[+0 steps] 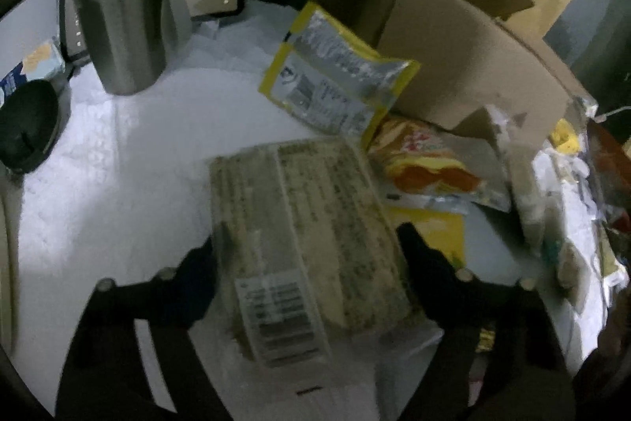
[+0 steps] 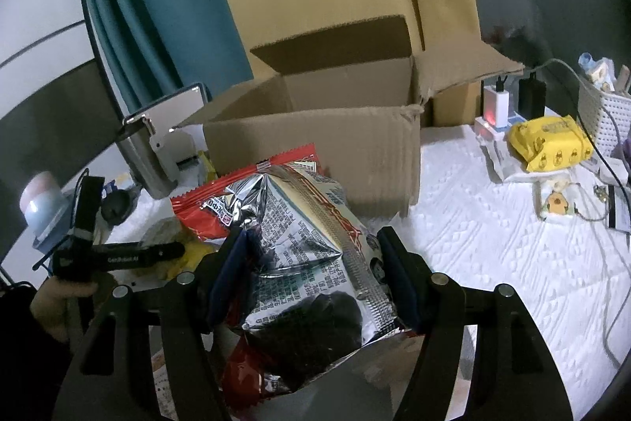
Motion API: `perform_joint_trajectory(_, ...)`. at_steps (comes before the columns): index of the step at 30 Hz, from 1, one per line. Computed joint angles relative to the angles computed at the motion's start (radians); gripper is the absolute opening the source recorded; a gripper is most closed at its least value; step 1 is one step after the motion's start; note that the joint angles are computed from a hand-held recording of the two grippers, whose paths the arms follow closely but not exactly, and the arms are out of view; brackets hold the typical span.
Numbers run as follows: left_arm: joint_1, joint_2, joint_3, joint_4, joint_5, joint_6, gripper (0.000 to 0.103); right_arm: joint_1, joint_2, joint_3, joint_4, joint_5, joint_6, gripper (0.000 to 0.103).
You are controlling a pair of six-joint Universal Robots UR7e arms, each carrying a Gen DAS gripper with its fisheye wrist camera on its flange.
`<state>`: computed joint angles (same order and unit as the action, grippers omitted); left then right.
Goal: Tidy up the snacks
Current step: 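Lift both packs into the cardboard box and open both tools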
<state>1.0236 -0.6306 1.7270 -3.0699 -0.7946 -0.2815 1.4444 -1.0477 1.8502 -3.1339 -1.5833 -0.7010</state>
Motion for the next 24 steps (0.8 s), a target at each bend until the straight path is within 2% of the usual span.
perform_joint_trajectory(4,-0.022,-0.017,0.037,-0.063,-0.01,0.012,0.073,0.004,0.003,-0.02,0.011,0.003,-0.026,0.07)
perform_joint_trajectory(13,-0.082,-0.06,0.073,-0.197,0.012,0.1,0.071,0.029,0.018,-0.071,0.009,-0.002,-0.081,0.07)
perform_joint_trajectory(16,-0.095,-0.055,0.049,-0.229,0.012,0.162,0.071,0.037,0.03,-0.093,0.01,-0.008,-0.088,0.07)
perform_joint_trajectory(24,-0.095,-0.004,-0.081,-0.241,-0.059,0.32,0.071,0.056,0.07,-0.169,0.028,-0.025,-0.096,0.07)
